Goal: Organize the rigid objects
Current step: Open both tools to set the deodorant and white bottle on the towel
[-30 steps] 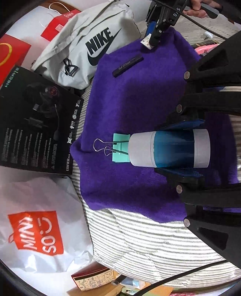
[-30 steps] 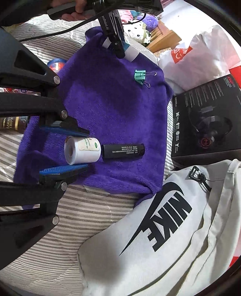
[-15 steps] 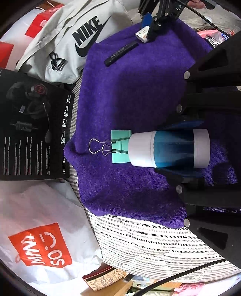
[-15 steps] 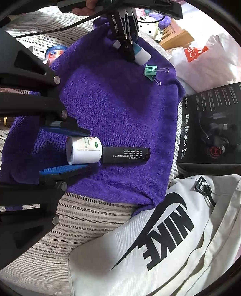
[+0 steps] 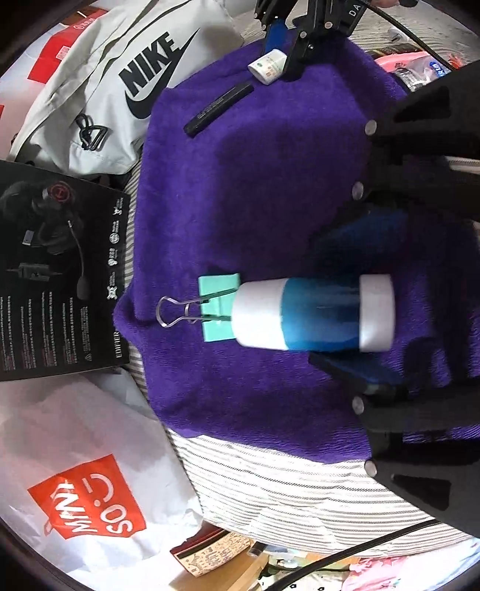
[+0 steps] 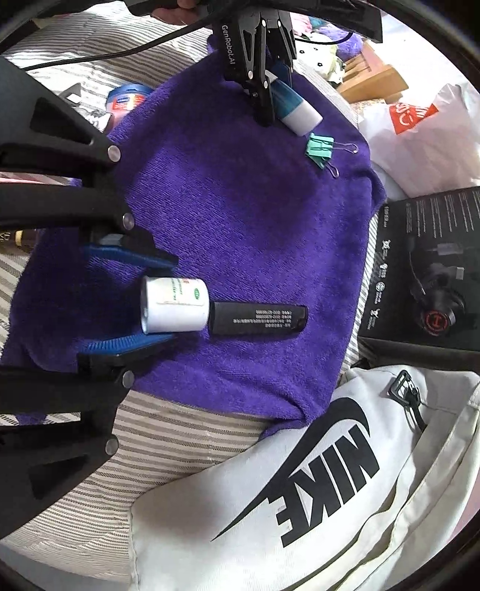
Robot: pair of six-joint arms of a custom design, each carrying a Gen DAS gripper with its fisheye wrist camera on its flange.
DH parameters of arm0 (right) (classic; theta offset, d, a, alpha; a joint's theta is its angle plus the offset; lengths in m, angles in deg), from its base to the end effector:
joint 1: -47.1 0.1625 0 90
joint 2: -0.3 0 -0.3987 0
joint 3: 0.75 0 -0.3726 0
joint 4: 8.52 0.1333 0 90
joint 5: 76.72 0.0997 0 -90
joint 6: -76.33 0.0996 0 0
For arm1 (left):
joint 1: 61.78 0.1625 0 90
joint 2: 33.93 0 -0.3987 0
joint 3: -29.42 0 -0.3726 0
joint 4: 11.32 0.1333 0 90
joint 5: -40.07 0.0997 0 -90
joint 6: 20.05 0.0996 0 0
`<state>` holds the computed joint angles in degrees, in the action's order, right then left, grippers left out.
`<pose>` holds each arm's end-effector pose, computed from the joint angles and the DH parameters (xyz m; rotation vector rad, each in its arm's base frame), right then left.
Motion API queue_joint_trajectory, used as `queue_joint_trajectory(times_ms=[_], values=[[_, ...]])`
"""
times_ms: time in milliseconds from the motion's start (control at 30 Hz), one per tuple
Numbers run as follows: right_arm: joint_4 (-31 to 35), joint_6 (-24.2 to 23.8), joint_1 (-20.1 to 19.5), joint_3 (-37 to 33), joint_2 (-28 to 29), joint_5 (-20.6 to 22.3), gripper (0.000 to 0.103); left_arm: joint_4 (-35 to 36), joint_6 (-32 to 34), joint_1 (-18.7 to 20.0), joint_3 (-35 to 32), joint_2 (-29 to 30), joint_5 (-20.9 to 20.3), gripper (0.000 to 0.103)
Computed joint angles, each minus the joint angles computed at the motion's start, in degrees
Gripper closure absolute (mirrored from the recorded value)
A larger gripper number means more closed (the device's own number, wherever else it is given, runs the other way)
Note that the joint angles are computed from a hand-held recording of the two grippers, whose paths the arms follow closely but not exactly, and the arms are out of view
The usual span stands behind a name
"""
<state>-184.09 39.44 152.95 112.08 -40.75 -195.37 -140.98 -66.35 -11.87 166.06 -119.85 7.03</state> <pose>0.2284 -0.4911 0.0093 1.0837 -2.3668 0.1880 -0.0606 -0.4087 0.1994 -0.0038 2.2122 -0.6644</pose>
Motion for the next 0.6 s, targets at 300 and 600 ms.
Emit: queue_joint_trajectory(times_ms=[300, 600], values=[[1.9, 4.01, 0.07, 3.42, -4.94, 3.06, 0.043, 13.23, -10.87, -4.86, 0.49, -3.5, 0.01, 0.037], [-2.04, 8.27, 0.87, 11.38, -13.47, 4.1, 0.04, 19.17, -19.56, -16.66, 6.08, -12.21, -2.09, 0.035]])
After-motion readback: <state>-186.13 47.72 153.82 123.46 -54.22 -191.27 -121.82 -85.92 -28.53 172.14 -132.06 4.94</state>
